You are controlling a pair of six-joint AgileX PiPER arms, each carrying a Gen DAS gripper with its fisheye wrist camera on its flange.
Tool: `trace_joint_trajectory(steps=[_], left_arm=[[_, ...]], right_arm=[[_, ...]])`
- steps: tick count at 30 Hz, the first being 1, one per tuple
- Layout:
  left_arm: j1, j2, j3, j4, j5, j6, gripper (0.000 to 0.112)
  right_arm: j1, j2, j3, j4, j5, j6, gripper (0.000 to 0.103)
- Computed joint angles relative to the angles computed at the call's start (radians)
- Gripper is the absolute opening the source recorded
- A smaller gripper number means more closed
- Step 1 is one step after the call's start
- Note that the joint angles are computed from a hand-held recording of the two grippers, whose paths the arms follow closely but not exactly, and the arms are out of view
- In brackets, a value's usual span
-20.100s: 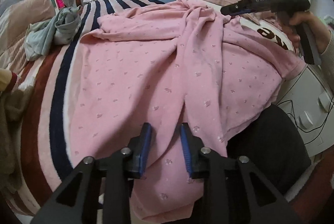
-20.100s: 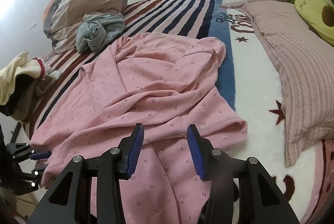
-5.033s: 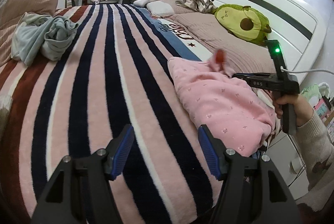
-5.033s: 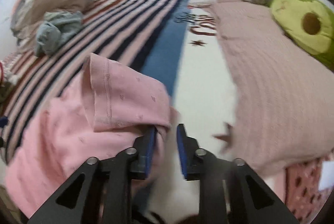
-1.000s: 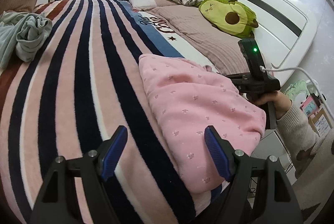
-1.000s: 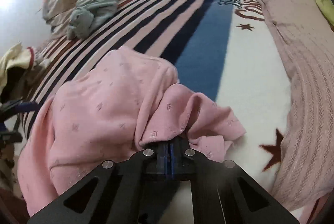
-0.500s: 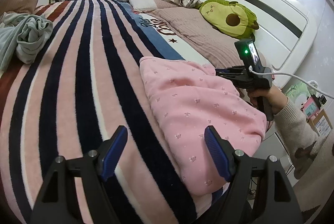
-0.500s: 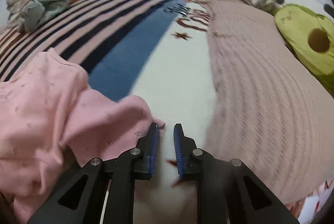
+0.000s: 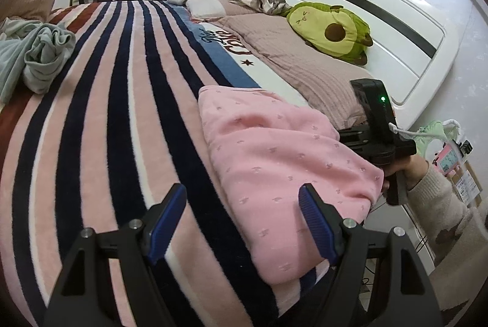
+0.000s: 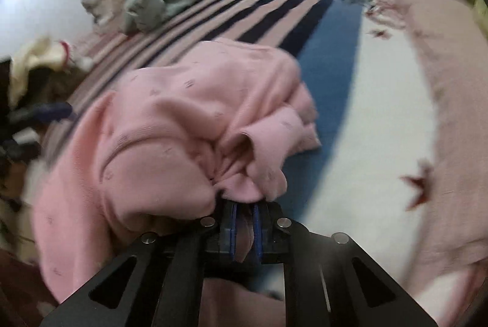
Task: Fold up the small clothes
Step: 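Grasp the folded shirt with the left gripper while the right gripper holds it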
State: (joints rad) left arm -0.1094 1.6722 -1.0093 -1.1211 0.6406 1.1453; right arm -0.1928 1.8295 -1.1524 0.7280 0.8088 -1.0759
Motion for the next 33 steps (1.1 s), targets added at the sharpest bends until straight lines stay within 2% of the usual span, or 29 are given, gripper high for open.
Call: trace_joint_trajectory(steps=[5, 7, 8, 9, 11, 14, 16, 17, 18, 20, 21, 24, 27, 28, 30, 31, 32, 33], left_arm=[[0.0, 0.022, -0.023, 0.012, 0.021, -0.022, 0.073], [0.005, 0.033, -0.042, 0.012, 0.037, -0.034, 0.073], [0.012, 0.038, -0.051, 0.008, 0.05, -0.034, 0.073], [0.017, 0.044, -0.061, 0.008, 0.059, -0.036, 0.073], [0.026, 0.057, -0.083, 0.004, 0.077, -0.042, 0.073], [0.031, 0.095, -0.122, -0.005, 0.101, -0.055, 0.073], [0.025, 0.128, -0.15, -0.004, 0.11, -0.078, 0.073], [0.022, 0.153, -0.167, -0.005, 0.12, -0.091, 0.073], [0.02, 0.173, -0.18, -0.009, 0.133, -0.095, 0.073], [0.014, 0.232, -0.221, -0.006, 0.169, -0.121, 0.073], [0.009, 0.254, -0.238, 0.008, 0.177, -0.143, 0.073], [0.0, 0.318, -0.282, 0.037, 0.208, -0.181, 0.073], [0.005, 0.334, -0.278, 0.001, 0.227, -0.152, 0.072], [0.007, 0.34, -0.281, -0.008, 0.243, -0.152, 0.068], [0.009, 0.37, -0.303, -0.032, 0.308, -0.157, 0.05], [0.006, 0.375, -0.301, -0.038, 0.316, -0.162, 0.047], [-0.008, 0.365, -0.287, -0.037, 0.286, -0.169, 0.043], [-0.019, 0.349, -0.276, -0.024, 0.263, -0.173, 0.04]], right_arm=[[-0.046, 0.028, -0.011, 0.058, 0.07, 0.021, 0.005], [-0.075, -0.013, 0.016, 0.04, 0.052, 0.05, 0.024], [-0.092, -0.051, 0.047, 0.032, 0.022, 0.057, 0.045], [-0.112, -0.091, 0.08, 0.033, -0.003, 0.064, 0.061], [-0.16, -0.127, 0.093, 0.057, 0.016, 0.069, 0.062], [-0.237, -0.128, 0.093, 0.177, 0.106, 0.041, 0.065], [-0.258, -0.093, 0.085, 0.267, 0.188, 0.019, 0.076], [-0.247, -0.069, 0.073, 0.297, 0.217, 0.022, 0.086], [-0.237, -0.043, 0.065, 0.316, 0.25, 0.02, 0.089], [-0.199, 0.009, 0.046, 0.31, 0.279, 0.044, 0.089], [-0.181, 0.024, 0.04, 0.297, 0.272, 0.059, 0.089], [-0.119, 0.027, 0.058, 0.248, 0.182, 0.081, 0.09], [-0.119, 0.042, 0.062, 0.289, 0.196, 0.056, 0.091], [-0.117, 0.054, 0.053, 0.297, 0.211, 0.048, 0.091], [-0.11, 0.072, 0.047, 0.307, 0.243, 0.04, 0.088], [-0.107, 0.076, 0.048, 0.305, 0.255, 0.036, 0.088], [-0.089, 0.073, 0.052, 0.303, 0.245, 0.031, 0.086], [-0.077, 0.067, 0.057, 0.3, 0.236, 0.029, 0.076]])
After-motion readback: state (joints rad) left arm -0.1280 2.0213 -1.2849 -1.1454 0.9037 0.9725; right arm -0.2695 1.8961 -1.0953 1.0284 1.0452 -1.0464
